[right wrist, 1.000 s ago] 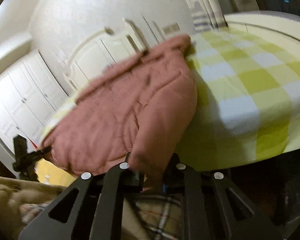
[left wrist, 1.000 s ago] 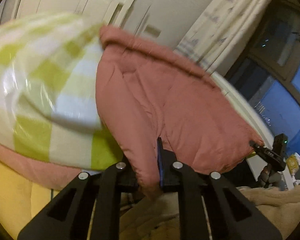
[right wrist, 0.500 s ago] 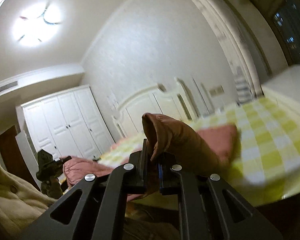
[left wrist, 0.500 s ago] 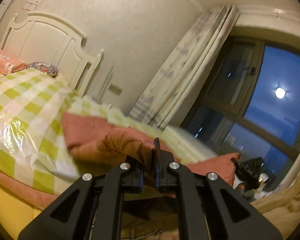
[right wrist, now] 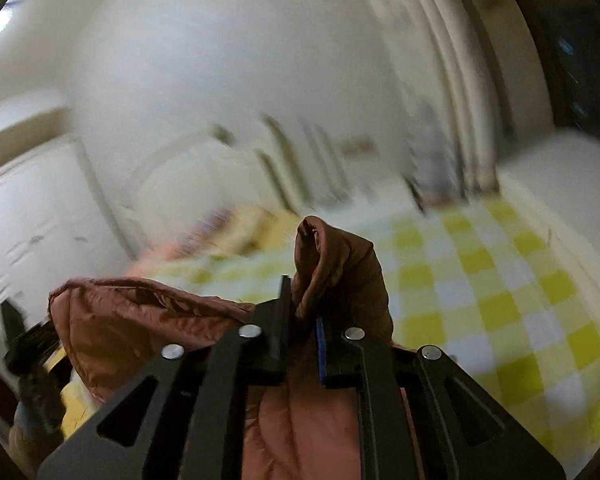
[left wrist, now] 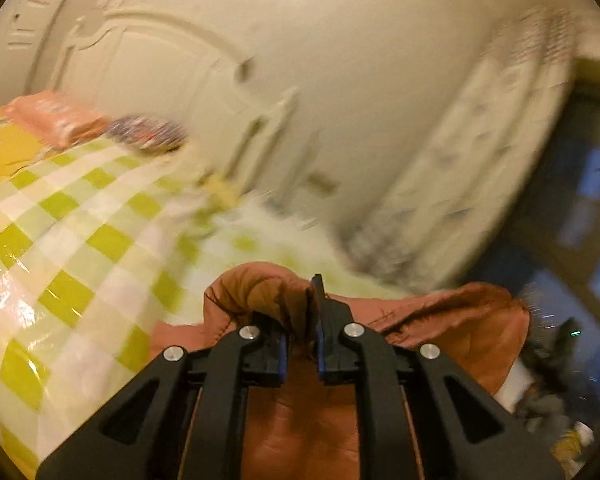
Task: Fold large clothes
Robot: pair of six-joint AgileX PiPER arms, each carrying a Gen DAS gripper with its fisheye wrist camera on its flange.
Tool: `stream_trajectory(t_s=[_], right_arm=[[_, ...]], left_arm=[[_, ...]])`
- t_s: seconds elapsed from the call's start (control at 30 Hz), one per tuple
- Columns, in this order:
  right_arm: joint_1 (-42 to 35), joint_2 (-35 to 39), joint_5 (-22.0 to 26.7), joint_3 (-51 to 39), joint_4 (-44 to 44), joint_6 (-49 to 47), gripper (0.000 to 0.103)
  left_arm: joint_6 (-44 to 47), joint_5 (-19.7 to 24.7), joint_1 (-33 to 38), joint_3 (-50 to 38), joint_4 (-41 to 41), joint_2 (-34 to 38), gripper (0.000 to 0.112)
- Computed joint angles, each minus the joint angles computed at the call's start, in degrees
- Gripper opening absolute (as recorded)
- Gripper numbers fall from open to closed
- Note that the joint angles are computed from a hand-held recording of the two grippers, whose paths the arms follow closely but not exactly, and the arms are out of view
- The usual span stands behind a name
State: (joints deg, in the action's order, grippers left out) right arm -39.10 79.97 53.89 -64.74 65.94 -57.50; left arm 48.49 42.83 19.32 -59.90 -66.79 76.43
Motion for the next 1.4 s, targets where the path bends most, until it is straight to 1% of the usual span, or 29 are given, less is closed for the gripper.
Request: stream_trajectory(t_s=[0.03,0.1,0.13,0.17,0.2,0.23,0.33,0.37,0.47,0.5,0.53,0.57,0.6,0.63,0.7,0.8,0.87,0.9,0.97,1.03,1.07,1.1,1.17,1.2,1.23,1.27,1.3,1.33,1.4], right_arm=[[3.2,5.7,-2.7,-4.4,-3.5,5.7,0.026],[5.7,13.0,-4.6,-9.9,-10.0,14.3,0.081],[5.5,15.7,-6.3,-11.1,-9.9,15.5,0.088],[4.5,17.0,-6.2,-11.2,-8.1,14.4,0.088],[3.0,18.3,-5.2,-11.2,-6.4,12.6,0.088],[1.8,19.8,-4.3,-11.5,-5.9,11.3,0.088],[1.9,22.6,-4.5,-12.5,-11.2,8.2,0.088],[2.1,23.6,-4.4,-12.7,-13.2,7.7,0.088],[3.3,27.3,-1.0,-14.1,-17.6,7.1,0.082],[3.8,27.2,-0.9,-13.1,-17.9,6.3,0.072],[4.7,27.4,-2.3,-12.1,-17.9,5.1,0.06],[5.3,26.2,-4.4,-10.2,-16.8,2.8,0.048],[5.3,24.4,-6.1,-7.8,-14.0,-1.5,0.021],[5.2,22.6,-7.5,-5.8,-11.3,-4.9,0.015],[4.7,17.3,-10.0,-1.9,-6.4,-10.7,0.013],[5.6,12.6,-12.1,-0.6,-6.1,-11.3,0.011],[7.6,13.1,-14.7,-2.6,-8.2,-7.4,0.011],[9.1,14.4,-16.3,-4.6,-11.5,-2.5,0.011],[12.8,19.3,-20.1,-9.1,-22.4,9.0,0.012],[15.7,24.5,-22.4,-12.2,-33.8,20.0,0.016],[16.3,26.7,-22.4,-13.3,-37.6,24.0,0.022],[16.5,28.2,-22.1,-13.8,-39.0,26.3,0.031],[14.6,28.5,-22.0,-13.3,-35.6,25.2,0.055],[13.7,27.9,-22.1,-12.8,-34.3,24.5,0.074],[11.9,27.1,-20.2,-12.9,-30.9,21.5,0.085],[11.0,26.2,-19.3,-12.3,-28.6,19.1,0.085],[10.1,24.7,-18.8,-11.8,-27.1,17.7,0.085],[9.5,22.0,-19.1,-10.3,-26.2,16.6,0.085],[9.4,17.4,-18.1,-8.0,-22.0,12.0,0.085]], left_arm=[[-5.1,-2.7,-2.7,-3.0,4.3,4.1,0.017],[-14.6,-4.8,-5.8,-8.7,12.2,12.0,0.039],[-17.6,-6.6,-6.6,-9.8,14.6,14.5,0.05],[-18.6,-8.6,-6.9,-9.9,15.7,15.9,0.068],[-17.2,-10.3,-6.7,-9.2,15.3,16.9,0.073],[-13.8,-9.7,-5.8,-9.0,13.3,18.1,0.073],[-6.2,-1.1,-3.2,-12.6,11.4,23.2,0.076],[-6.6,1.6,-3.7,-15.1,14.5,25.2,0.077],[-11.1,4.1,-6.7,-21.8,23.3,30.1,0.076],[-13.1,4.0,-7.8,-22.8,26.0,30.9,0.069],[-16.5,2.3,-9.8,-23.2,31.0,31.3,0.057],[-18.7,0.4,-11.2,-23.0,34.3,31.0,0.03],[-19.2,-0.9,-11.7,-22.1,35.2,30.2,0.015],[-17.7,-3.0,-11.8,-20.1,33.9,28.0,0.013],[-11.8,-6.5,-11.3,-15.5,28.2,22.9,0.01],[-7.5,-7.4,-10.6,-14.0,22.7,18.5,0.01],[-12.8,-7.9,-12.2,-17.3,27.0,19.9,0.01],[-16.3,-7.9,-13.0,-19.2,30.0,21.2,0.01],[-27.5,-7.8,-15.8,-25.3,40.6,27.7,0.012],[-37.1,-8.7,-18.0,-28.7,50.3,33.4,0.024],[-39.6,-9.6,-18.5,-29.7,52.7,36.2,0.04],[-40.7,-9.8,-18.4,-30.4,52.7,38.3,0.054],[-39.1,-8.7,-16.2,-31.3,46.6,39.7,0.061],[-38.3,-9.4,-15.5,-30.4,44.7,38.9,0.072],[-37.5,-11.0,-14.8,-28.8,43.0,37.5,0.077],[-37.0,-13.3,-14.1,-26.6,41.8,35.3,0.08],[-38.2,-15.8,-13.9,-24.5,42.9,33.3,0.081],[-41.5,-19.9,-14.1,-21.3,46.3,30.2,0.083],[-43.6,-25.3,-15.4,-15.4,50.8,23.2,0.096]])
